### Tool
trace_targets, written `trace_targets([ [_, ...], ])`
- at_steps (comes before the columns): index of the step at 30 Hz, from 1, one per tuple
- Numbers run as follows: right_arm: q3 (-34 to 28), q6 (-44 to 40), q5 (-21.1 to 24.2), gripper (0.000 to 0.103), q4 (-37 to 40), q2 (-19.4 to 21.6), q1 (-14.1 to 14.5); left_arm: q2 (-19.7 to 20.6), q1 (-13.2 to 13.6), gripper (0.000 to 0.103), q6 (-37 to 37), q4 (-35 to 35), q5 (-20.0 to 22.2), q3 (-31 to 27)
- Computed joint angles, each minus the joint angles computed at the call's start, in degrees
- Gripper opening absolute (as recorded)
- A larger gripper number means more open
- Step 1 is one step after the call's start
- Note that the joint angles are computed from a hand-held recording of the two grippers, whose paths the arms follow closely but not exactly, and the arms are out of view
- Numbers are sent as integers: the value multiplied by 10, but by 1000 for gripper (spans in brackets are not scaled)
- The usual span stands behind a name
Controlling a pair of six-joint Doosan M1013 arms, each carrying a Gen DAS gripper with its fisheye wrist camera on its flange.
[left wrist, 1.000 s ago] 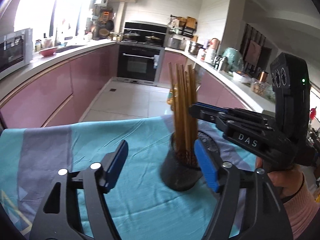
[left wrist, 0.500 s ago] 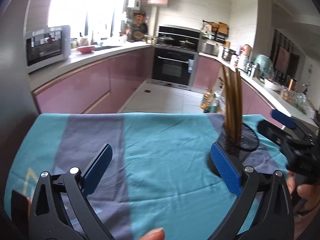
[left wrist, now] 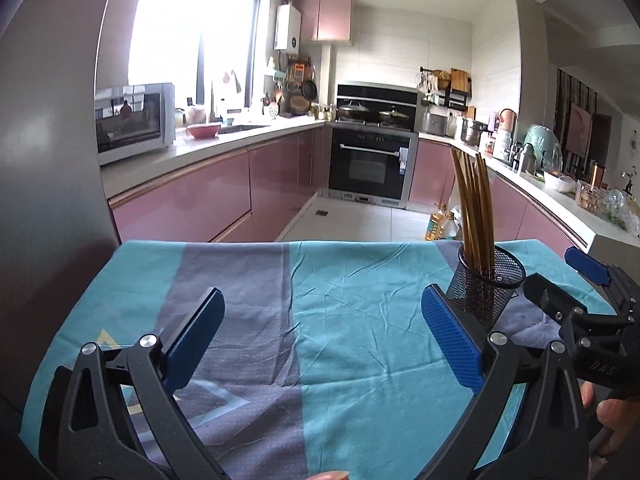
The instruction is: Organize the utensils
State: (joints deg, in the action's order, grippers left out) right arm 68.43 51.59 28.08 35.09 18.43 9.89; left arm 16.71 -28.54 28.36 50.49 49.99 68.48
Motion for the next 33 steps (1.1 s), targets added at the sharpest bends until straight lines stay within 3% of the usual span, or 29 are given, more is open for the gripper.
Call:
trace_targets([
  [11, 38, -43, -34, 96, 44, -26, 3, -20, -16, 97, -51, 57, -3, 31],
  [33, 56, -53, -43, 96, 52, -38, 7, -37, -31, 97, -87, 93, -13, 52],
])
